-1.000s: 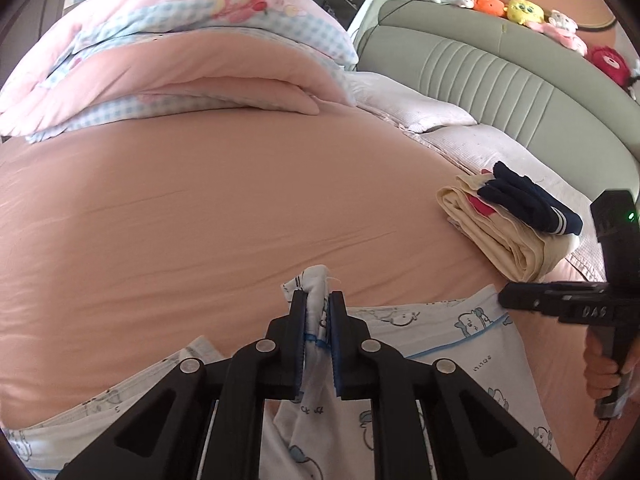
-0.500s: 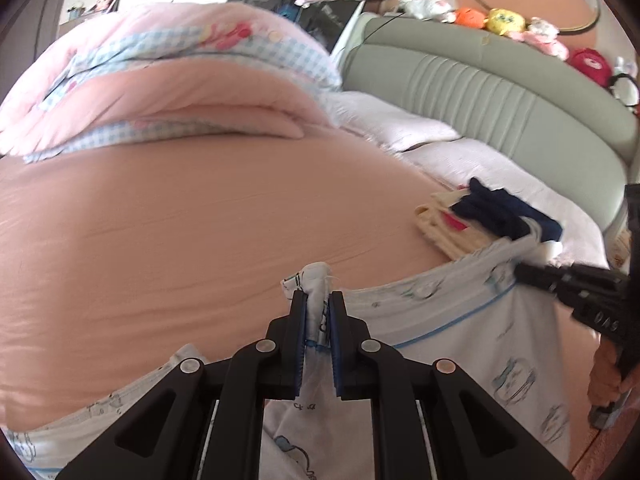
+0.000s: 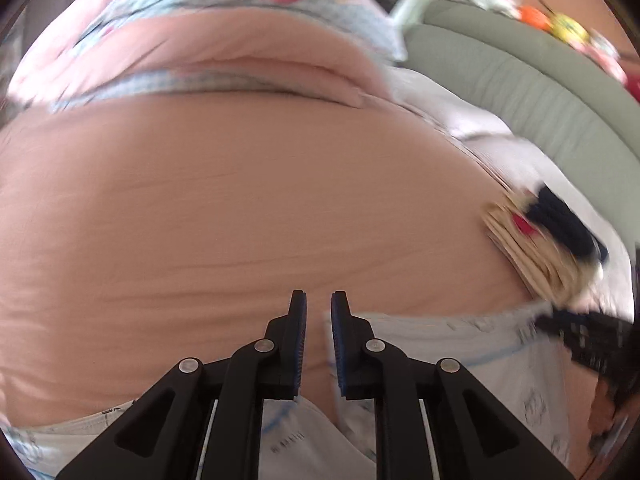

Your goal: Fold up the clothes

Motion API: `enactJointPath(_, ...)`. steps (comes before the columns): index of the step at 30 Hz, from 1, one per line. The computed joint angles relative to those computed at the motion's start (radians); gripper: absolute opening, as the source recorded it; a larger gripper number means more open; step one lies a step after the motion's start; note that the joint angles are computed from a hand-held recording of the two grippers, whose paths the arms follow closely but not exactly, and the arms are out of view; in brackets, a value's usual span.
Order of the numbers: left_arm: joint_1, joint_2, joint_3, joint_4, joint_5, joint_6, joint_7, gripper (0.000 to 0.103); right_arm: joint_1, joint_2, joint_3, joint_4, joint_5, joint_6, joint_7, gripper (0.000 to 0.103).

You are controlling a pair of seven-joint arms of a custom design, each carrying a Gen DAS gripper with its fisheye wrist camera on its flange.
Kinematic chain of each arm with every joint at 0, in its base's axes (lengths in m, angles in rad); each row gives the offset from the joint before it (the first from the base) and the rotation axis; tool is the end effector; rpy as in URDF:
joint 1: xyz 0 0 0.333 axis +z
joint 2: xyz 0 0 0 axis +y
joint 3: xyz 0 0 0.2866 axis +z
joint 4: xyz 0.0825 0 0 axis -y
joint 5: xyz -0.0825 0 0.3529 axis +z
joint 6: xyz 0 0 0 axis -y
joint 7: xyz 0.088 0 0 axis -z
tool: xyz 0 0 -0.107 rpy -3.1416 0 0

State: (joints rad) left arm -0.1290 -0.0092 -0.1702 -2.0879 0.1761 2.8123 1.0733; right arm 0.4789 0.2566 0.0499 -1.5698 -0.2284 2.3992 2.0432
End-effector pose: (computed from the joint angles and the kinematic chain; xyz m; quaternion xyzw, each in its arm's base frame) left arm 0.5373 -0.1749 0.4995 -0.6764 0.6416 -0.3092 0.1877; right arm 0.5611 0.3217 0.5380 -0.7317 0.6142 -0.1671 0.2440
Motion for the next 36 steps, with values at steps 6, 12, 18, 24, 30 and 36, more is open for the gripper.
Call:
enactJointPath(6, -0.048, 0.065, -0.024, 0.111, 0.086, -0.261, 0.115, 0.011, -0.016, -0.018, 0.041, -0.007, 0.132, -0.042, -0.172, 0.029)
enactJointPath(12, -0.033, 0.029, 0.019, 0.090, 0.396, -0.294, -0.340, 0.009, 0.021, -0.041, 0.030, -0.046, 0.062, -0.030, -0.174, 0.029)
enactJointPath(18, -0.026, -0.028, 0.001, 0.004, 0.047, -0.111, 0.004, 0.010, 0.037, -0.031, 0.012, -0.011, -0.031, -0.060, -0.071, 0.029)
enactJointPath(24, -0.029, 0.048, -0.003, 0.092, 0.331, -0.297, -0.223, 0.013, 0.027, -0.039, 0.012, -0.017, -0.074, -0.098, -0.073, 0.029)
enactJointPath(30, -0.005, -0.062, 0.029, -0.042, 0.225, -0.160, -0.312, 0.013, 0.022, -0.039, 0.018, -0.010, -0.074, -0.079, -0.083, 0.030)
enactJointPath(36, -0.034, -0.034, -0.001, -0.039, 0.053, -0.118, -0.008, 0.017, 0.023, -0.019, 0.021, 0.030, -0.051, -0.121, -0.117, 0.038)
